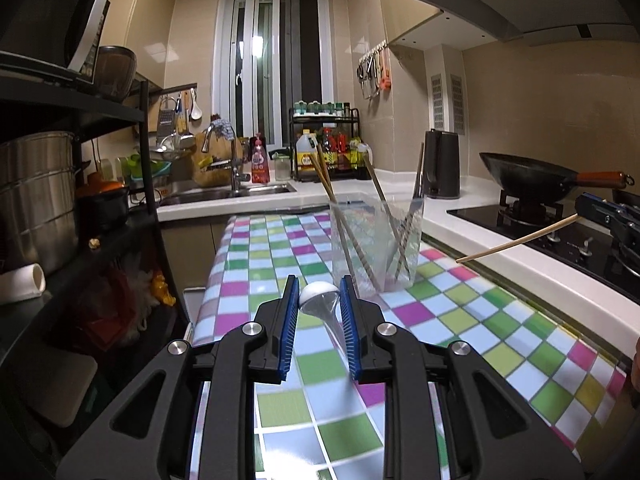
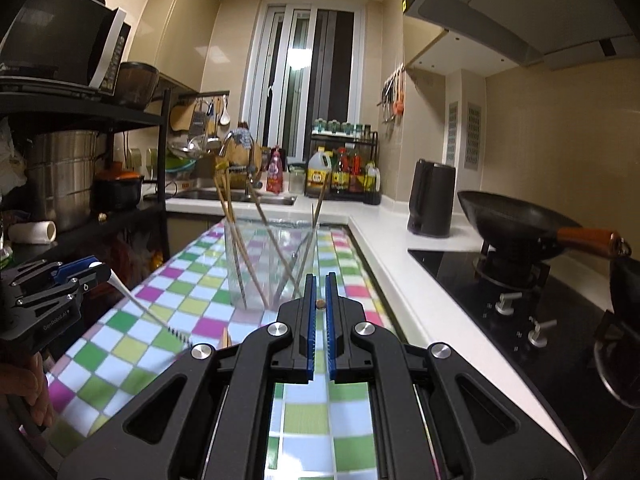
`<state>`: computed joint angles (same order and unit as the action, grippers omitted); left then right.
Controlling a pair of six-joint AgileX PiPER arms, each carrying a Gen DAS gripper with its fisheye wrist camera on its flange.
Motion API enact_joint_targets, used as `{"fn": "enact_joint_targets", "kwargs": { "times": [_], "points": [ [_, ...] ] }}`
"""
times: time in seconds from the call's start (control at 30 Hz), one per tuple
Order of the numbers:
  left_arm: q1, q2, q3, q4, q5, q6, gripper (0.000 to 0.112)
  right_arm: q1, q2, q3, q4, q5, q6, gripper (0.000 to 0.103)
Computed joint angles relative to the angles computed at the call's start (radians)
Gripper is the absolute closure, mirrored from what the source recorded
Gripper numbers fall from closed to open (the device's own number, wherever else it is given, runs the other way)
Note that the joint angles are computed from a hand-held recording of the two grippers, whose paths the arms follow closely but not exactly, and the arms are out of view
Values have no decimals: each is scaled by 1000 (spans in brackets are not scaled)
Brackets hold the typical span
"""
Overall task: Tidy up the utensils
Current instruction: 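Lift the spoon and chopstick and carry both over the clear container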
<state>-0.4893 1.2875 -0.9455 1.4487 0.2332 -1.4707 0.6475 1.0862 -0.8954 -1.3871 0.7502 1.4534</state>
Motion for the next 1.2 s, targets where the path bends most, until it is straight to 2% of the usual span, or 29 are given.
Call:
{"fn": "enact_joint_targets", "kwargs": {
  "times": [0.13, 0.27, 0.33, 0.47, 0.6, 0.7, 0.9, 1.0, 1.1, 1.2],
  "points": [
    [6, 29, -55, -35, -4, 63, 92, -36, 15, -67, 23, -43, -53, 99],
    [12, 65, -110, -150, -3, 195, 93, -56, 36, -116, 37, -66, -93, 99],
    [9, 78, -131, -208, 8, 259, 105, -65, 42, -134, 55, -76, -114, 99],
    [-1, 95, -161, -298, 14, 363, 106, -68, 49, -163, 81, -83, -164, 99],
    [-17, 106, -178, -296, 38, 379, 106, -84, 49, -198, 151, -93, -244, 99],
    [-36, 114, -200, -278, 64, 396, 106, -78, 54, -247, 215, -58, -332, 99],
    [-31, 125, -277, -436, 71, 589, 106, -149, 86, -407, 542, -30, -676, 99],
    [-28, 140, -327, -543, 85, 704, 106, -169, 113, -488, 640, 19, -792, 99],
    [-25, 161, -387, -666, 108, 834, 106, -257, 166, -612, 885, 62, -1001, 99],
    [-21, 187, -455, -785, 141, 960, 106, -353, 250, -767, 1124, 154, -1195, 99]
  ]
}}
